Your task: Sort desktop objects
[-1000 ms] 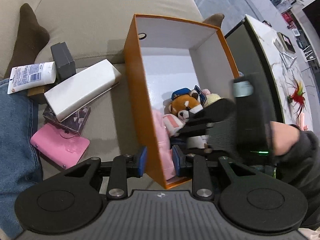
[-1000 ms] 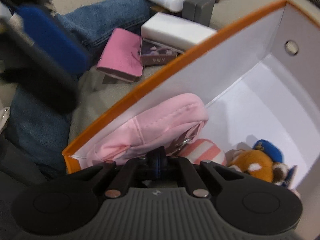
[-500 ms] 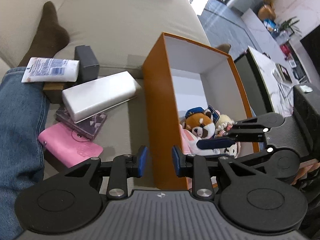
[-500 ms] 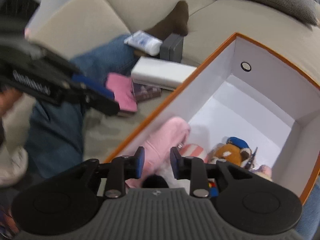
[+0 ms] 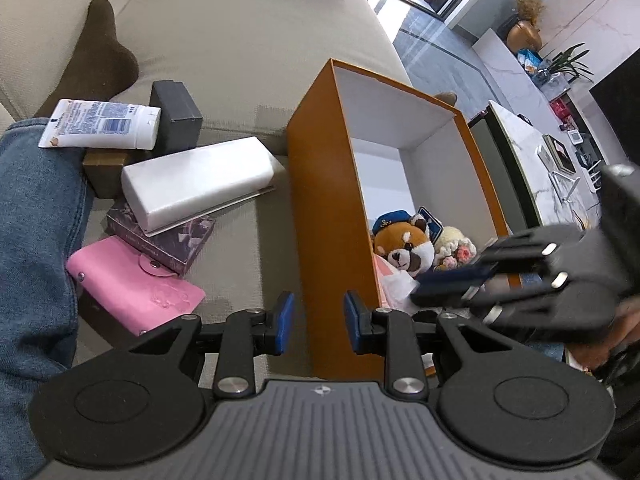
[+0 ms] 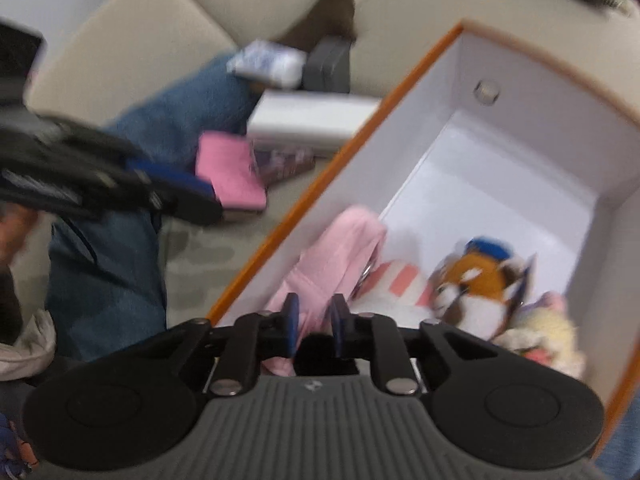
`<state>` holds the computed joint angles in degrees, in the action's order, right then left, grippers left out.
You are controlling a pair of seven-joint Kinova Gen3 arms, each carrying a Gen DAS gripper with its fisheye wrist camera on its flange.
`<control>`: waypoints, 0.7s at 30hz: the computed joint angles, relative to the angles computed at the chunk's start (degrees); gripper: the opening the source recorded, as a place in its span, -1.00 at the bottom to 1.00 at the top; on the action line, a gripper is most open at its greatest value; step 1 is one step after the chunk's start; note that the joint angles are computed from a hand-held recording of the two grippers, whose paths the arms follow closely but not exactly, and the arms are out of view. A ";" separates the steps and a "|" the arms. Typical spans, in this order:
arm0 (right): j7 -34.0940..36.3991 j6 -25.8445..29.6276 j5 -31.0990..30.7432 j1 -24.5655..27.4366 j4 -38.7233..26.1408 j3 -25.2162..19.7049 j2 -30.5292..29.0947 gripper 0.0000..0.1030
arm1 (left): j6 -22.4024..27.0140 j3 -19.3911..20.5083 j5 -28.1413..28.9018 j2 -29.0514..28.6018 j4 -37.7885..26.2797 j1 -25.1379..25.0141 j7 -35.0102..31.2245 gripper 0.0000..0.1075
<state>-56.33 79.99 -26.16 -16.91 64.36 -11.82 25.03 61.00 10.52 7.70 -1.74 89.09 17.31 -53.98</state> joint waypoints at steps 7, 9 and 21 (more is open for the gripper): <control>-7.92 -3.80 5.63 0.25 -0.50 3.62 -0.85 -0.34 | -3.83 0.19 2.94 1.80 0.33 0.37 -2.53 -0.24; -8.52 -4.82 7.34 0.04 -0.08 3.52 -0.44 -0.31 | -3.81 0.45 1.45 2.67 -0.40 0.91 -1.71 -0.07; -8.64 -2.86 7.88 -0.75 -9.12 1.63 8.19 -0.05 | -5.31 -0.25 2.66 6.74 -1.03 1.34 -2.64 -0.06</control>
